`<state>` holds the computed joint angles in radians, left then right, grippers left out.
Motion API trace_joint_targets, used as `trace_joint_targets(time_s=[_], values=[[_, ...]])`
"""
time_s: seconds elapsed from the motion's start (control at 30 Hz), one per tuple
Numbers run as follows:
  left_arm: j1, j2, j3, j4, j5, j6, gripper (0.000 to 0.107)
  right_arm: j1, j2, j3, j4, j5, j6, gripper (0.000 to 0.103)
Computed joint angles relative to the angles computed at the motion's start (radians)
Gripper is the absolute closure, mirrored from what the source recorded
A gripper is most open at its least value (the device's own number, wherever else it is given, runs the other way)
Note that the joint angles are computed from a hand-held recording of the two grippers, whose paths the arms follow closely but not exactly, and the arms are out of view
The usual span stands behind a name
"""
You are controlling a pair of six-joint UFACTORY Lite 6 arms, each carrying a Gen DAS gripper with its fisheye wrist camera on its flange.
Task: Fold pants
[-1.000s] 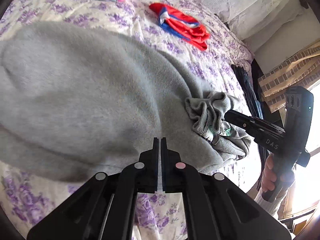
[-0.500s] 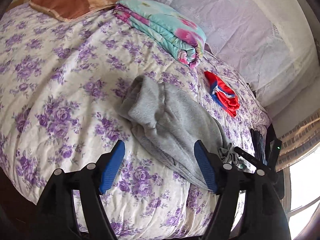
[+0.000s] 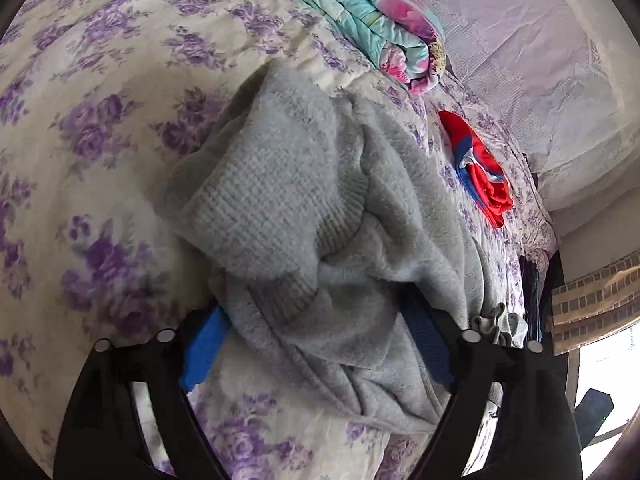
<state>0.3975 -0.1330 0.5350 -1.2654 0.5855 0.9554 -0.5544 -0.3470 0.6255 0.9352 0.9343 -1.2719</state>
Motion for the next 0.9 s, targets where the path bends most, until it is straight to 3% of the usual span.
trace_joint_targets(time_s=[0.03,0.1,0.23,0.37,0.47,0.6,0.7,0.77,0.8,0.9], values=[[-0.034,-0.005,0.016,0.029,-0.021,-0.034,0.071,-0.012,-0.001,-0.009,-0.005,-0.003,-0.004,0.081],[-0.077,-0.121,-0.018,0.073,-0.067,-0.091,0.085,-0.029,-0.008,-0.03,-0.017,-0.002,-0.003,0.081],[-0.189,-0.448,-0.128,0.29,-0.139,-0.346,0.087,0.031,-0.015,-0.032,-0.031,0.008,0.033,0.081],[-0.256,-0.556,-0.14,0.513,-0.159,-0.564,0.087,0.274,0.036,0.037,-0.015,-0.057,0.117,0.081],[-0.237,-0.563,-0.142,0.496,-0.141,-0.533,0.087,0.489,0.149,0.141,-0.027,-0.169,0.204,0.081],[-0.155,-0.548,-0.152,0.363,-0.08,-0.372,0.087,0.669,0.382,0.28,-0.06,-0.195,0.311,0.083],[-0.144,-0.534,-0.164,0.327,-0.081,-0.323,0.087,0.783,0.464,0.259,-0.071,-0.272,0.335,0.087],[-0.154,-0.488,-0.157,0.304,-0.098,-0.291,0.087,0.854,0.439,0.202,-0.087,-0.385,0.338,0.087],[-0.165,-0.474,-0.156,0.304,-0.121,-0.292,0.087,0.869,0.425,0.201,-0.125,-0.392,0.368,0.087],[-0.127,-0.463,-0.15,0.239,-0.087,-0.207,0.087,0.835,0.43,0.296,-0.229,-0.276,0.499,0.088]])
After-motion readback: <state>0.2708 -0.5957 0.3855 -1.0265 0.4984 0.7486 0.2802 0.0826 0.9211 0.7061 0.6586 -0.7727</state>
